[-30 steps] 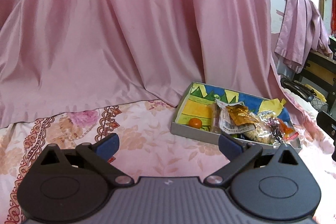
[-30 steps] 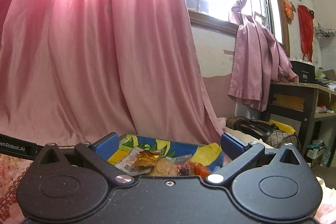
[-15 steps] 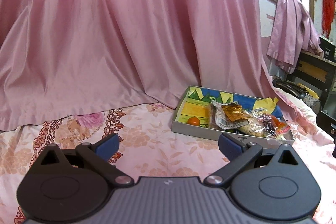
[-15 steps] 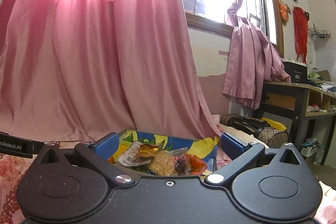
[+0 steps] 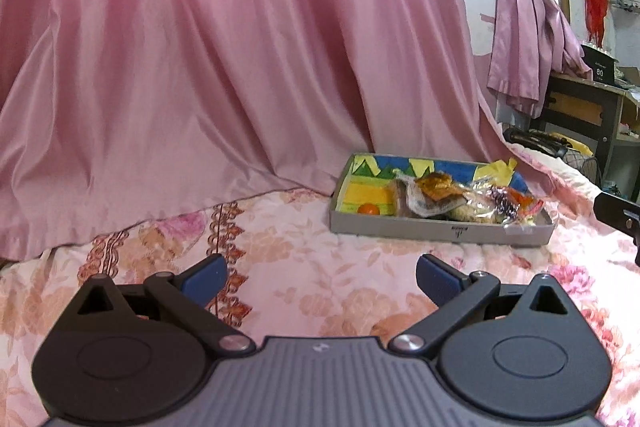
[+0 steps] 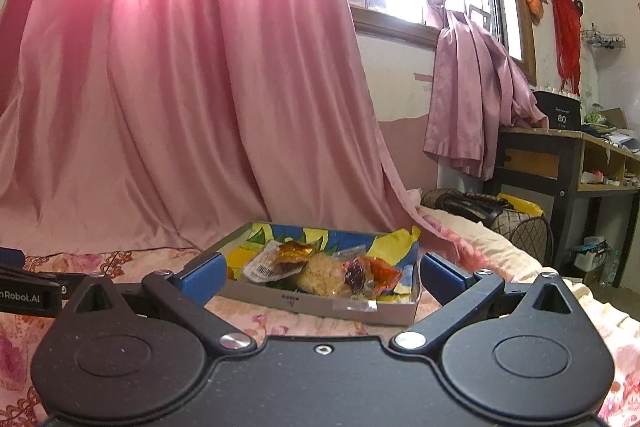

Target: Organize snacks

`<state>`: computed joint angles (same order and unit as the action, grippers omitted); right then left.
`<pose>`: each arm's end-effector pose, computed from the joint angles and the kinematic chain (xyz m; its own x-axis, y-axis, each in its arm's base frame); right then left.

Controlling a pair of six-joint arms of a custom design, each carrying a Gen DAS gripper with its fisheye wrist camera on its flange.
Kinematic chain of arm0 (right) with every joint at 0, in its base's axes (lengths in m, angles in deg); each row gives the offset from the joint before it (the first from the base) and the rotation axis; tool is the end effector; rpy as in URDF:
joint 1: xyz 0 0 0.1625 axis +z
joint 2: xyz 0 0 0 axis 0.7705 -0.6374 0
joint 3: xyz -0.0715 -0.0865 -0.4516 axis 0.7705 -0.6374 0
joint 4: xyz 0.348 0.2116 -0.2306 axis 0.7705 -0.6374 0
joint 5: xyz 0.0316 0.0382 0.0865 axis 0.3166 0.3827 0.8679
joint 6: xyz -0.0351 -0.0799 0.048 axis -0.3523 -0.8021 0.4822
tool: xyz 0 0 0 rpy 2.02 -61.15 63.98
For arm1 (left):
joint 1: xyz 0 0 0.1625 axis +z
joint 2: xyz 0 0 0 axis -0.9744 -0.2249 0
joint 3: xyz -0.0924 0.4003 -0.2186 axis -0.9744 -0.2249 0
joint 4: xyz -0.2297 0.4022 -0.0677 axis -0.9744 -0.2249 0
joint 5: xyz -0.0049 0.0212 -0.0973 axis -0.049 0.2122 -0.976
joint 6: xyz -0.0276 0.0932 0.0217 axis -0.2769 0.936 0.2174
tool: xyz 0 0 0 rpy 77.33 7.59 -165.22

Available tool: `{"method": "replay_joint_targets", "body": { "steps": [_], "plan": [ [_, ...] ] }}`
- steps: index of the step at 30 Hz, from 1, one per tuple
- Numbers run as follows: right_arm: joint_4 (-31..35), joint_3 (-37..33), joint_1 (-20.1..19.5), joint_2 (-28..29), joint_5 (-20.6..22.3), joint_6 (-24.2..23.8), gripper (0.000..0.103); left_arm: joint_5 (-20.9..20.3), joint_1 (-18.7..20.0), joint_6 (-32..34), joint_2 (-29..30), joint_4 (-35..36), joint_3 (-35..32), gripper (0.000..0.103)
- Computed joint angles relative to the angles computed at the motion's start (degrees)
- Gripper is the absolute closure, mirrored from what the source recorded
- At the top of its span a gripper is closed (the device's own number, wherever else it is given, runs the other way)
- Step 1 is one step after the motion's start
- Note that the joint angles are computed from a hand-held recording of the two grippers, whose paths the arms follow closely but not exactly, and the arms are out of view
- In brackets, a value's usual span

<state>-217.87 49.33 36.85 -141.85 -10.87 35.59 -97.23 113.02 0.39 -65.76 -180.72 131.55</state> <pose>0.1113 -0.5713 0.2727 -0.6848 -0.2515 0.6839 -0.7287 0.2270 -0.6462 -0.3318 -0.5271 0.0612 -0.6626 -0.2552 -0.7041 0.5689 0.4400 -0.6948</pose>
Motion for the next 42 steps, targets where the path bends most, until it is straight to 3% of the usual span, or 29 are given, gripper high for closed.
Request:
{"method": "replay_joint_targets", "body": {
  "steps": [4, 10, 19, 28, 35, 42],
  "plan": [
    [0.4, 0.8, -0.1, -0.5, -0.3, -0.1, 0.001, 0.4, -0.4, -6.4, -1.5, 4.5, 2.2, 0.000],
    [0.8, 1.6, -0.2, -0.7, -1.1, -0.2, 0.001, -0.2, -0.6, -7.6, -2.1, 3.6, 3.6, 0.000],
    [3.3, 2.1, -0.5, -0.5, -2.2, -0.3, 0.001, -1.2, -0.1, -16.7, -4.0, 12.0, 5.3, 0.000],
    [5.9, 2.2, -1.4, -0.2, -2.6, 0.5, 0.001, -1.6, 0.0, -15.6, -3.3, 13.2, 4.7, 0.000],
    [8.4, 2.3, -1.8, -0.5, -2.9, 1.2, 0.001, -2.2, 0.2, -20.6, -4.1, 19.7, 4.9, 0.000],
    [8.7, 2.4, -1.7, -0.5, -3.0, 1.1, 0.001, -2.9, 0.0, -18.7, -3.9, 18.8, 5.0, 0.000]
  ]
}}
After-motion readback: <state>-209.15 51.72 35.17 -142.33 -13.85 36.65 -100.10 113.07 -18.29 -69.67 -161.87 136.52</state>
